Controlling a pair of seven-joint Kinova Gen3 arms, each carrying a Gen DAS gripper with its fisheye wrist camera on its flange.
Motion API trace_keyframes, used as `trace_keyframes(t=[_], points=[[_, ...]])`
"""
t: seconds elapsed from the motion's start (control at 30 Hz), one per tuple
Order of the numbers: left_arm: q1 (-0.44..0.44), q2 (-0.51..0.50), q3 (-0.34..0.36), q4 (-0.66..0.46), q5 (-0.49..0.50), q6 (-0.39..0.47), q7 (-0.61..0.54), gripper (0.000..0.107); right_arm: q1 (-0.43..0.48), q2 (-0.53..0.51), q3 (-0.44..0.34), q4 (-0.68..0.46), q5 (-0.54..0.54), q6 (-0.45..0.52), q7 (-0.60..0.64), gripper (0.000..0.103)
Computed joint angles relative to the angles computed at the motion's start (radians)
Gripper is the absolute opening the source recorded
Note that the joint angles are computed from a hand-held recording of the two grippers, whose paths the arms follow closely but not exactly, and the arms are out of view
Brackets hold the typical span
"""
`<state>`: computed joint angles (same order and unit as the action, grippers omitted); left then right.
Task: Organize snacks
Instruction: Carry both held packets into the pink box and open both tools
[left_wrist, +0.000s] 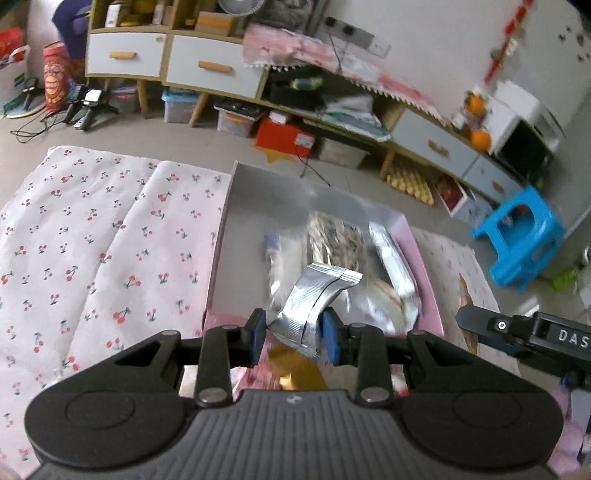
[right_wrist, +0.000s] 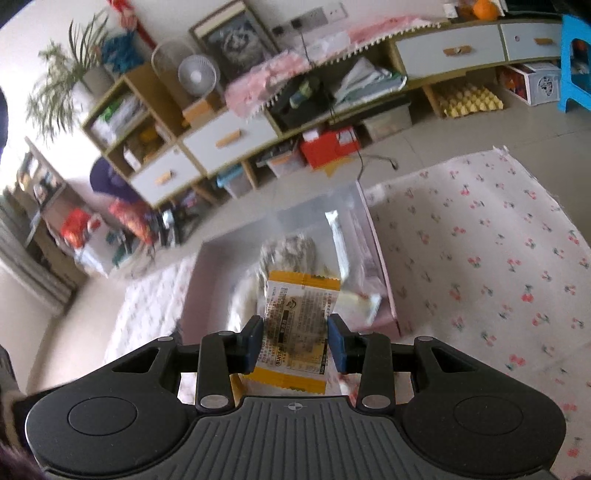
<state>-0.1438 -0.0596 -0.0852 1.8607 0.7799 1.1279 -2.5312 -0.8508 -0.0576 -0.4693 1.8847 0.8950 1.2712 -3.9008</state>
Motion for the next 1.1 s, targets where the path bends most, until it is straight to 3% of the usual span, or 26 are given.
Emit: trace_keyframes(t=[0.17, 0.33, 0.5, 0.73, 1.1], points=[[0.014, 0.012, 0.016, 0.032, 0.046, -0.08, 0.017, 0.03, 0.008, 0.022, 0.014, 0.035, 0.085, -0.012, -0.1, 0.037], [0.034, 0.002, 0.028, 0.086, 0.099, -0.198, -0.036, 0.03, 0.004, 0.048, 0.04, 0.081, 0.153, -0.029, -0.229, 0.037], [0.058, -0.002, 0.035, 0.127, 0.138, -0.301, -0.079, 0.03, -0.005, 0.089, 0.07, 0.081, 0.147, -0.021, -0.261, 0.037], [0.078, 0.01, 0.045, 0.131, 0.109, -0.333, -0.036, 0.03, -0.019, 0.12, 0.104, 0.104, 0.178, -0.056, -0.354, 0.039], [0.093, 0.015, 0.051, 0.126, 0.046, -0.358, 0.042, 0.032, -0.036, 0.144, 0.133, 0.096, 0.175, -0.065, -0.333, 0.039]])
